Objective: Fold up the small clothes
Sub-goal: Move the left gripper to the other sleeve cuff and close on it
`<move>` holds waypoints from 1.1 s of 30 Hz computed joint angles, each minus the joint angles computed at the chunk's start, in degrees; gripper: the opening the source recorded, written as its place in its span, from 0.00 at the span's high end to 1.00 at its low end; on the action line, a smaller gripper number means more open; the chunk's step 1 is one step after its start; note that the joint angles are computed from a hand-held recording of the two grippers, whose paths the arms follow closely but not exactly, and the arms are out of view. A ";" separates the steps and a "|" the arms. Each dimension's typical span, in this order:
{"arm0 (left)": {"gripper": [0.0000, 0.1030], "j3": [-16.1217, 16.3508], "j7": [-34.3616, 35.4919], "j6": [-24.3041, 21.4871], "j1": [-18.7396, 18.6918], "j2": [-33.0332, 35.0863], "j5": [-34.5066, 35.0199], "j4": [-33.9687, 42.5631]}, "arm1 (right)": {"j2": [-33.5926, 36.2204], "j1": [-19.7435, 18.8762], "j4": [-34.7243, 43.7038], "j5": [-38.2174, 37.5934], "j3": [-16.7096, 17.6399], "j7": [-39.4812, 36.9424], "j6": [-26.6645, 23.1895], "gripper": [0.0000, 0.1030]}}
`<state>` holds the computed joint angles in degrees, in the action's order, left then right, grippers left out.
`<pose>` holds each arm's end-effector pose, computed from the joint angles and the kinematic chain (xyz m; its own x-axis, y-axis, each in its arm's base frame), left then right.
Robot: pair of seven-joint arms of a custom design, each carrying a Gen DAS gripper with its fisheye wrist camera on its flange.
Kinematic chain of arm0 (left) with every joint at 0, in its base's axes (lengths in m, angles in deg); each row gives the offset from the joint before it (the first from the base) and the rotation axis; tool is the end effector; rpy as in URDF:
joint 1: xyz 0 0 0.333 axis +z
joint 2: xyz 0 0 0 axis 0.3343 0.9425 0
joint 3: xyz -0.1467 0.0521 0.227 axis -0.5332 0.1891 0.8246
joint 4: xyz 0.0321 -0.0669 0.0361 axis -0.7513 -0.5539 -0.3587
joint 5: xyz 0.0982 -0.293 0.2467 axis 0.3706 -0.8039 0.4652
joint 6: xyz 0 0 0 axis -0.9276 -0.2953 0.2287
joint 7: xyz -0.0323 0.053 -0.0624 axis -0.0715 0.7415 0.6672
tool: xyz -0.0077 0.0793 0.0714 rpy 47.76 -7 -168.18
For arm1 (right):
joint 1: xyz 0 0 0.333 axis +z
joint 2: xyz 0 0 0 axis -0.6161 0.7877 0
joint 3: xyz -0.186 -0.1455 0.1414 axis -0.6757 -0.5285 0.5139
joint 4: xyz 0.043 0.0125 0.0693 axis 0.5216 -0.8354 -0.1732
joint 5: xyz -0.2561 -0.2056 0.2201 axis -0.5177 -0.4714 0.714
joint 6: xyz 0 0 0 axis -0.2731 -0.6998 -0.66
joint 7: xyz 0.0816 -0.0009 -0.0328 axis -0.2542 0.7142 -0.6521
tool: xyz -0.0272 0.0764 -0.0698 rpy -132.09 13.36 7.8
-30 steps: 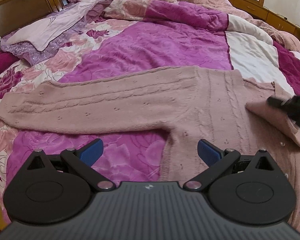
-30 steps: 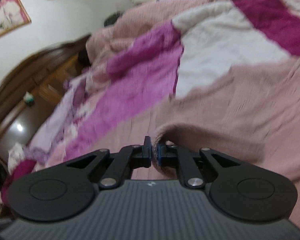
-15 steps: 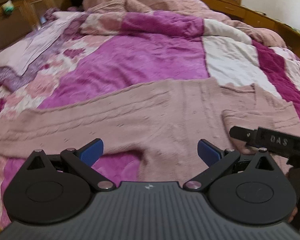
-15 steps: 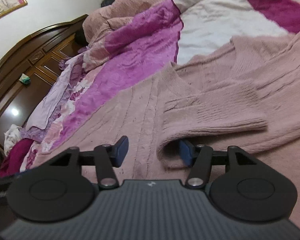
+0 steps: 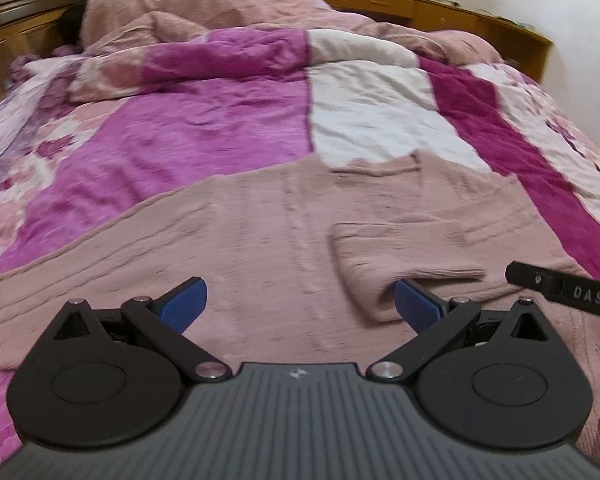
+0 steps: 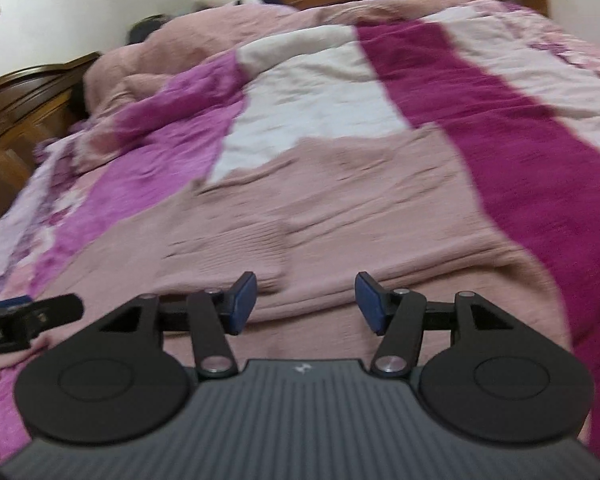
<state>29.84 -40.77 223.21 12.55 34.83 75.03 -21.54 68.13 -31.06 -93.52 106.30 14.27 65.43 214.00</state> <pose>0.5816 -0.1881 0.5266 0.1154 -0.9931 0.0199 -0.6574 -0.0914 -0.7480 0.6331 0.0591 0.4617 0.1686 -0.9408 -0.2941 -0.6430 0.1212 -0.7562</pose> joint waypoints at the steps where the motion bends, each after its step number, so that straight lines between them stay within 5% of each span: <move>1: 0.00 -0.21 0.69 0.32 -0.19 1.25 -0.06 1.20 | 0.41 0.07 0.16 -1.00 -0.46 1.02 0.62 0.44; 11: 0.00 -0.39 9.56 -0.75 -2.71 13.38 -1.08 13.65 | 4.21 -1.21 2.55 -7.20 -1.47 6.80 4.36 0.44; 28: 0.01 0.99 14.97 -3.83 -6.27 27.18 -5.37 28.12 | 6.44 -4.33 3.86 0.71 1.97 -1.55 4.47 0.45; 33: 0.10 1.68 14.80 -2.69 -6.99 29.28 -4.67 30.33 | 6.53 -4.72 4.04 3.88 2.39 -4.38 4.30 0.45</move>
